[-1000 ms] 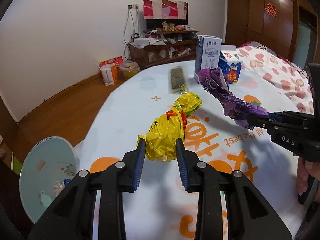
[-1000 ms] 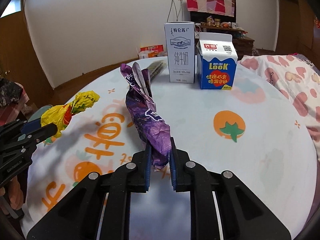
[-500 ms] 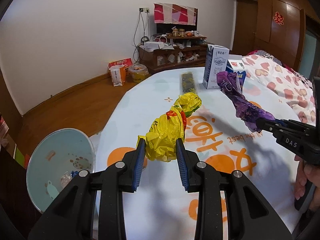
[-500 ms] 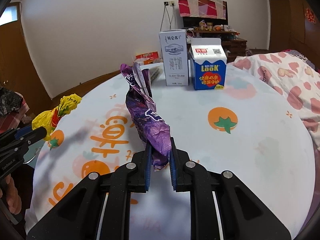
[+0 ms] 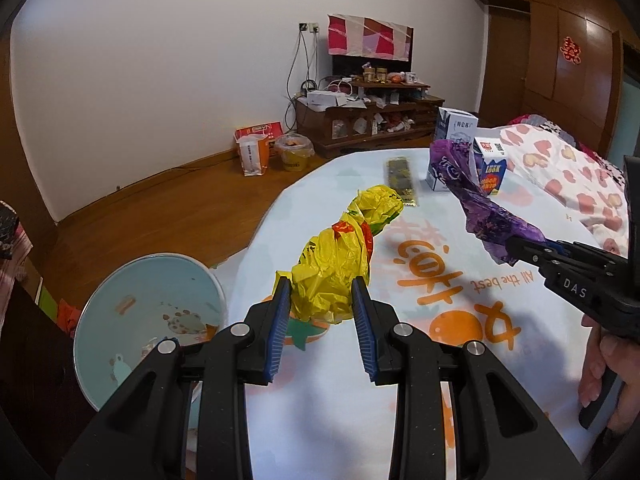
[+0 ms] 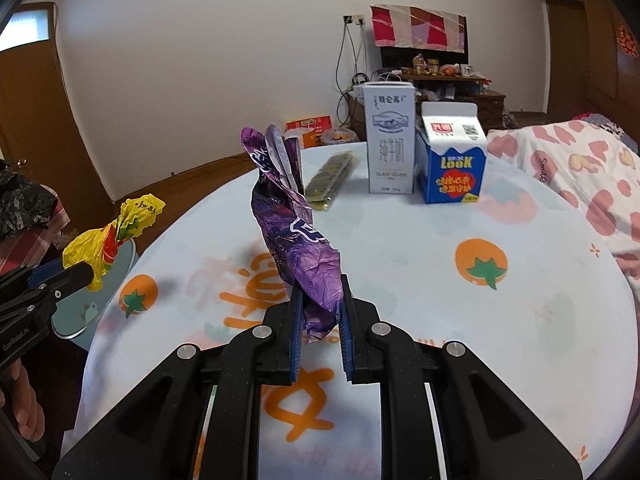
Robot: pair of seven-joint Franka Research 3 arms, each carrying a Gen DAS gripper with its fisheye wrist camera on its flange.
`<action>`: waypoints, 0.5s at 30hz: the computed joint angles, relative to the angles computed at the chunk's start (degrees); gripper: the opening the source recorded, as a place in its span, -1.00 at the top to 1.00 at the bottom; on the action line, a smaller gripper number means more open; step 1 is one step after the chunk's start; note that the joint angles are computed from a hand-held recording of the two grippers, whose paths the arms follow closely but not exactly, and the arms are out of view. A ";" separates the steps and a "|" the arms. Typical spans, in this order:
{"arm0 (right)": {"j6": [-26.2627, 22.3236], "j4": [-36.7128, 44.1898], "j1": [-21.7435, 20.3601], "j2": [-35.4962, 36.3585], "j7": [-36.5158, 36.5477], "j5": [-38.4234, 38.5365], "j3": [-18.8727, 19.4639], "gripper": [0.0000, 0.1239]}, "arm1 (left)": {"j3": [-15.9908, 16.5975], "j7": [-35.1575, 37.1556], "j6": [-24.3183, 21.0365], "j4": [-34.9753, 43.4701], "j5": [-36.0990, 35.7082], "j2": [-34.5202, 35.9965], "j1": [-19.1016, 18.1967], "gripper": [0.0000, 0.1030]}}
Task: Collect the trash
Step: 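Carry the yellow bag and purple wrapper over the blue bin with both tools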
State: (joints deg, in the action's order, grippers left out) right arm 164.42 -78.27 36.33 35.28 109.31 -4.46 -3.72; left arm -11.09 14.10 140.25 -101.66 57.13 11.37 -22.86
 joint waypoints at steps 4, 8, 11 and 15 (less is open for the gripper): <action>-0.76 2.95 0.16 1.67 -0.74 0.23 0.63 0.73 | -0.04 -1.35 -0.52 -0.88 0.70 -1.15 -0.01 0.39; -0.72 5.92 0.30 3.58 -2.35 1.01 1.86 0.73 | -0.29 -2.86 -0.74 -2.64 1.28 -2.76 0.53 0.39; -1.36 8.38 0.83 5.05 -3.28 1.39 2.01 0.73 | -0.64 -3.88 -1.14 -3.70 1.68 -3.75 0.99 0.39; -1.84 11.17 1.83 6.76 -4.25 1.40 1.86 0.73 | -1.13 -4.82 -1.48 -5.39 2.23 -5.27 1.70 0.39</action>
